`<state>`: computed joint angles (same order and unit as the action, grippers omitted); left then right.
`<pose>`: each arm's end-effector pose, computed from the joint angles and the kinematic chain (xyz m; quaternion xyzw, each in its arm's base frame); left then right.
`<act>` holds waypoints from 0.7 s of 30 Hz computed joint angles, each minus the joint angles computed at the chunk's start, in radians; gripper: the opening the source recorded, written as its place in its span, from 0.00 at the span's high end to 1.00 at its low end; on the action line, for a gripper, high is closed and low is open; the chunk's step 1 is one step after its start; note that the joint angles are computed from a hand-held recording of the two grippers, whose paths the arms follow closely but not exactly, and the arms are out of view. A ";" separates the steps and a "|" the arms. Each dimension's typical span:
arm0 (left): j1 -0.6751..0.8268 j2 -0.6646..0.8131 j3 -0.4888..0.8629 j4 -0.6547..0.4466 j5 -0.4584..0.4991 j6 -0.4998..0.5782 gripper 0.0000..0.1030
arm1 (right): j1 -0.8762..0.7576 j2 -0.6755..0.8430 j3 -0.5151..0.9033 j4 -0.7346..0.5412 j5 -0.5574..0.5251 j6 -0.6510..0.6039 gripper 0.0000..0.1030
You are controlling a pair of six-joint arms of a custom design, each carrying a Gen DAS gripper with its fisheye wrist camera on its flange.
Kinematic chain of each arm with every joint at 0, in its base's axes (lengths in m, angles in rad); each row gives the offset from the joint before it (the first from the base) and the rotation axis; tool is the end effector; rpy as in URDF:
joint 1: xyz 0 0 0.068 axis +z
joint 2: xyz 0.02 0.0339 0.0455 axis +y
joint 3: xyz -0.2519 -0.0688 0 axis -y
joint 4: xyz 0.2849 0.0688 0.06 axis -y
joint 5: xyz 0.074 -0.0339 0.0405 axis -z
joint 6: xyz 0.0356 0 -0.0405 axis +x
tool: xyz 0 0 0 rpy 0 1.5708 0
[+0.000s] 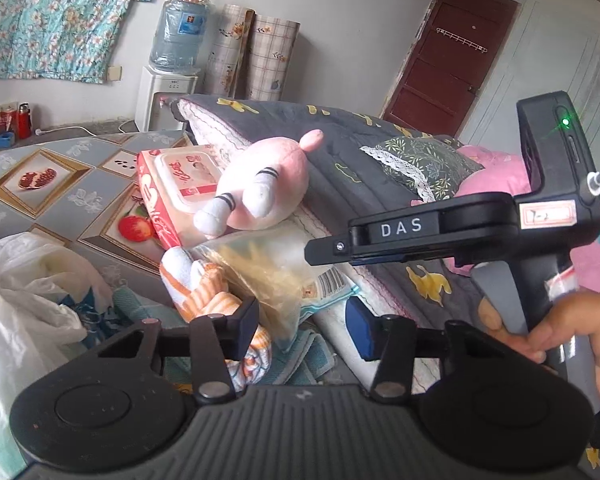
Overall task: Organize soft objects
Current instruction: 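Grasp the clear plastic bag with a barcode using the right gripper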
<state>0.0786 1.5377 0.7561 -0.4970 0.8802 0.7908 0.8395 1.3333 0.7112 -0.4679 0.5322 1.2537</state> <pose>0.2853 -0.0051 0.1146 0.3702 0.8173 -0.3268 0.2970 0.1975 0.1931 0.1483 0.2540 0.9042 0.0710 0.3361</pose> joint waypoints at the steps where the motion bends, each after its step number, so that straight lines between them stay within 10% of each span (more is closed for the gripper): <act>1: -0.017 0.010 0.004 0.011 -0.004 -0.014 0.53 | -0.021 -0.007 -0.017 0.030 -0.022 -0.017 0.58; 21: -0.214 0.292 0.219 0.023 -0.153 -0.282 0.45 | -0.215 0.110 -0.096 0.328 -0.284 -0.123 0.57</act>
